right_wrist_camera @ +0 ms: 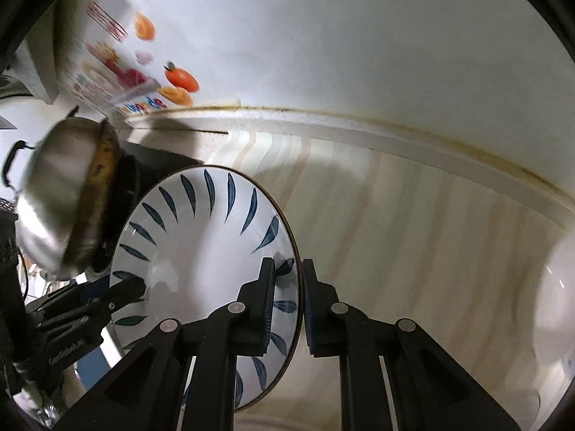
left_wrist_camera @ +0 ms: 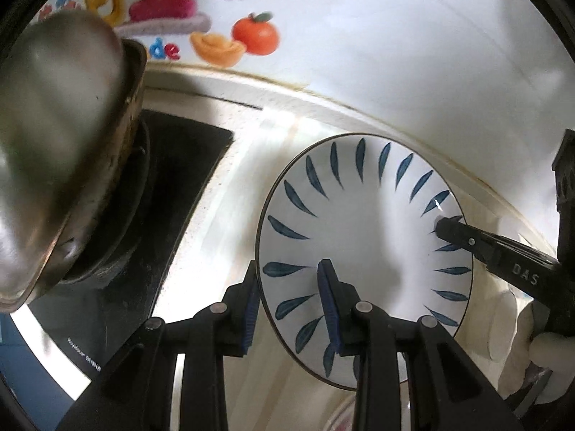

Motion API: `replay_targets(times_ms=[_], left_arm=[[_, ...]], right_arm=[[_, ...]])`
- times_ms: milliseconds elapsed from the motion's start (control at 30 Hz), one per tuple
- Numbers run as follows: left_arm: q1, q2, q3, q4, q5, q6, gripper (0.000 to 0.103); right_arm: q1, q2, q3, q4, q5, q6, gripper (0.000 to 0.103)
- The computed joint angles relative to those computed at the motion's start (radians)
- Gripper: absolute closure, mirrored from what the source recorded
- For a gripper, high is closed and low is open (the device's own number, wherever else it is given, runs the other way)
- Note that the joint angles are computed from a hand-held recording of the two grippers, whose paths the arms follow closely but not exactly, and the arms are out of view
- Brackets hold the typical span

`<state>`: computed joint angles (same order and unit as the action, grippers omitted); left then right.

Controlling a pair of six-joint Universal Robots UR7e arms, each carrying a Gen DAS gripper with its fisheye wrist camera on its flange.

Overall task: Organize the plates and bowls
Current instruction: 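Lift the blue-striped plate with both grippers and carry it over the plate stack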

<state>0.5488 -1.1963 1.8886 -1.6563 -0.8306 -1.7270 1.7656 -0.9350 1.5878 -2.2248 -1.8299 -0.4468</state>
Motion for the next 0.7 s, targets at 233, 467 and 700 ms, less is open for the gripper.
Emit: replay_targets(times_ms=[233,467,700], left_arm=[[-0.083,0.028,-0.033,0.0,-0.04,0.01,0.074],[-0.139,0.09,-0.053,-0.036,-0.094,0.053,0.074],[-0.166,0.158,-0.036,-0.118,-0.204,0.115,0.074]], right_arm=[[-0.019,-0.204,0.133,0.027,0.023,0.009,0.087],[-0.072,-0.397,0.27,0.074,0.022,0.005,0.087],[-0.168,-0.549,0.396,0.117,0.02,0.006,0.087]])
